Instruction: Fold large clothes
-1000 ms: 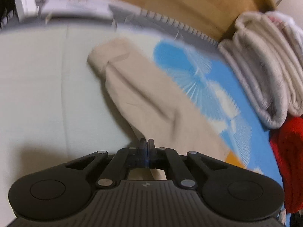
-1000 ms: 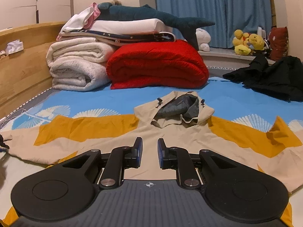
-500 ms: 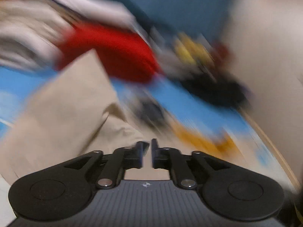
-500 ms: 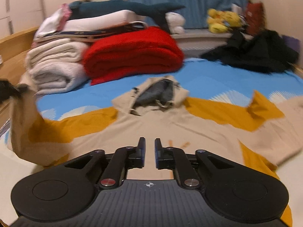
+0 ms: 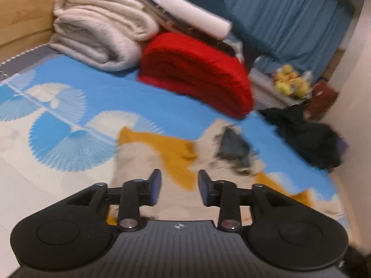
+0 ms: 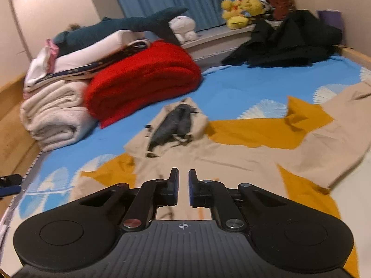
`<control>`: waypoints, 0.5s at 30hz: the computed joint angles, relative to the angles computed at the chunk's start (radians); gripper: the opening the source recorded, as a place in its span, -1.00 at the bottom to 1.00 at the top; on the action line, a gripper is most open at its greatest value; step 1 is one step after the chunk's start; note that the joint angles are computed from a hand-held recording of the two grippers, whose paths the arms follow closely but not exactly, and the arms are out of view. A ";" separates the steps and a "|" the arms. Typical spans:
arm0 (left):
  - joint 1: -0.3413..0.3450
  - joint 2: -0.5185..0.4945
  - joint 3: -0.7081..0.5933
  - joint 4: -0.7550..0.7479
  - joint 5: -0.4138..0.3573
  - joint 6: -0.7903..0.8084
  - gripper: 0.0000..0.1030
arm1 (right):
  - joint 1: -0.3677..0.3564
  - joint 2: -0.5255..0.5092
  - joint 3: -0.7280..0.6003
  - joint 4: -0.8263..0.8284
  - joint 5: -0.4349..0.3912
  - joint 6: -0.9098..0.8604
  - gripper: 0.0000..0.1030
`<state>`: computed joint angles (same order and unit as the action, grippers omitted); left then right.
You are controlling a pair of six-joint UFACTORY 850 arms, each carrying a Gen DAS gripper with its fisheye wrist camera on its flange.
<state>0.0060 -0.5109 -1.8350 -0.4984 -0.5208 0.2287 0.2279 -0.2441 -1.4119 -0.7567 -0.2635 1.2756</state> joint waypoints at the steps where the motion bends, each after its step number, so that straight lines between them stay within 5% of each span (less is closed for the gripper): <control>1: -0.002 -0.030 -0.015 0.055 -0.033 -0.051 -0.24 | 0.004 -0.005 -0.006 0.020 0.004 -0.024 -0.84; 6: 0.010 -0.239 -0.226 -0.050 -0.396 -0.144 -0.24 | 0.024 -0.035 -0.020 0.291 0.049 -0.356 -0.82; 12: 0.003 -0.349 -0.317 0.005 -0.496 -0.240 -0.22 | 0.052 -0.095 -0.074 0.548 0.024 -0.724 -0.75; 15: 0.005 -0.371 -0.336 -0.019 -0.507 -0.213 -0.35 | 0.061 -0.115 -0.093 0.682 0.021 -0.910 -0.50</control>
